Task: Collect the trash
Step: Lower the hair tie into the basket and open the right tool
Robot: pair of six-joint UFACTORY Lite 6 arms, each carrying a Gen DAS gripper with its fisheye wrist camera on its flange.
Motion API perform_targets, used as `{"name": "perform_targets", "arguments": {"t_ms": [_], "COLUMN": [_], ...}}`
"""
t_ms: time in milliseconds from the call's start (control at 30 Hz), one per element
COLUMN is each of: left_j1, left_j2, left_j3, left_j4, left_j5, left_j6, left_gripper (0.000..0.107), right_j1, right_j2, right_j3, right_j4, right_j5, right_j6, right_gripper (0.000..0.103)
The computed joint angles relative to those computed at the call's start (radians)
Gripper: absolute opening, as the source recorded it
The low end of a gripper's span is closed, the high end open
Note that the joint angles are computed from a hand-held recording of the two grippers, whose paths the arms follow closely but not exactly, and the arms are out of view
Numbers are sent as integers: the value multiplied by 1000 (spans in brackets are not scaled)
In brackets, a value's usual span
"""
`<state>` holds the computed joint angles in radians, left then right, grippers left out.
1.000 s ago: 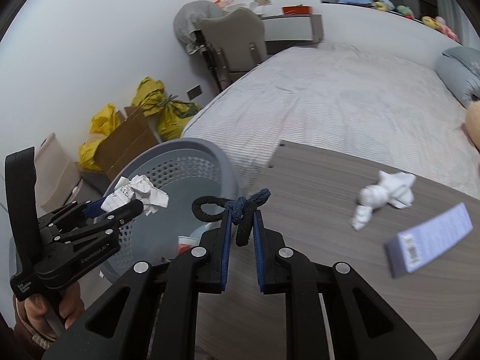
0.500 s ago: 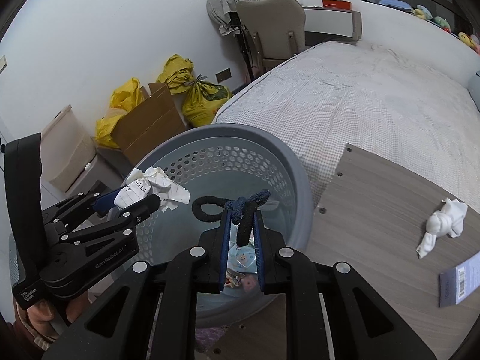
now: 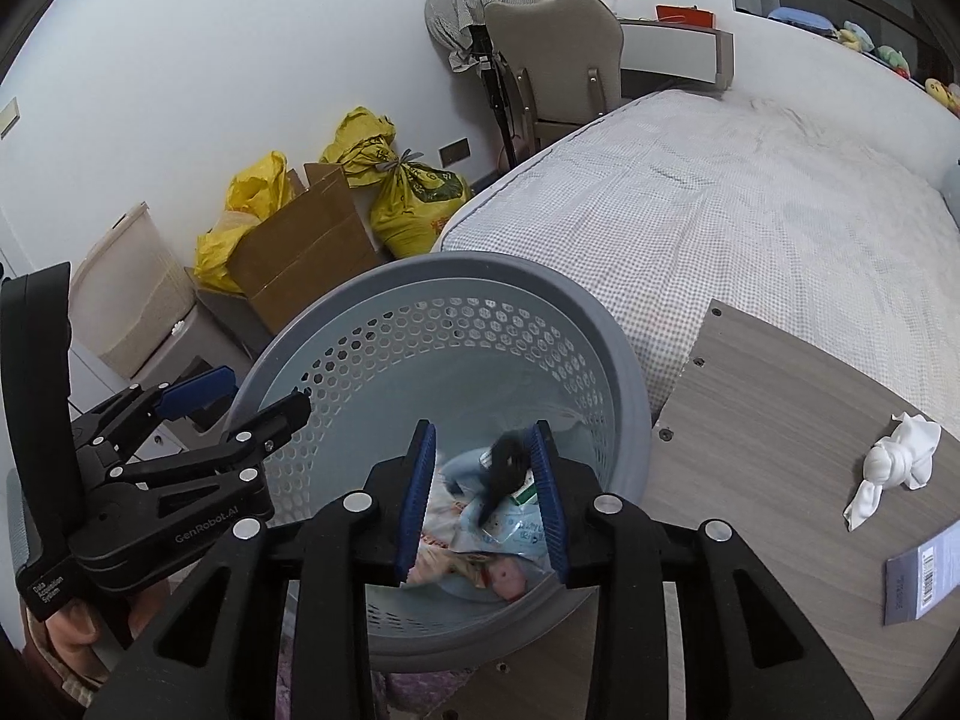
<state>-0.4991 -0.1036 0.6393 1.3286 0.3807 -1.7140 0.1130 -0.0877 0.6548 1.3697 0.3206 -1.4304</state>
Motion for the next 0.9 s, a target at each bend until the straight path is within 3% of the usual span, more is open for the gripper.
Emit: {"name": "perform_targets", "arguments": {"t_ms": [267, 400, 900], "left_j1": [-4, -13, -38], "left_j2": [-28, -43, -89], "left_j3": [-19, -30, -53], "left_j4": [-20, -30, -65], "left_j5": [17, 39, 81], "left_j6": [6, 0, 14], "left_gripper": [75, 76, 86], "right_j1": [20, 19, -23], "right_j2": [-21, -40, -141], "right_j3": [-16, -27, -86], "right_j4": [-14, -16, -73], "right_j5": [-16, -21, -10], "right_j6": [24, 39, 98], "right_gripper": [32, 40, 53]}}
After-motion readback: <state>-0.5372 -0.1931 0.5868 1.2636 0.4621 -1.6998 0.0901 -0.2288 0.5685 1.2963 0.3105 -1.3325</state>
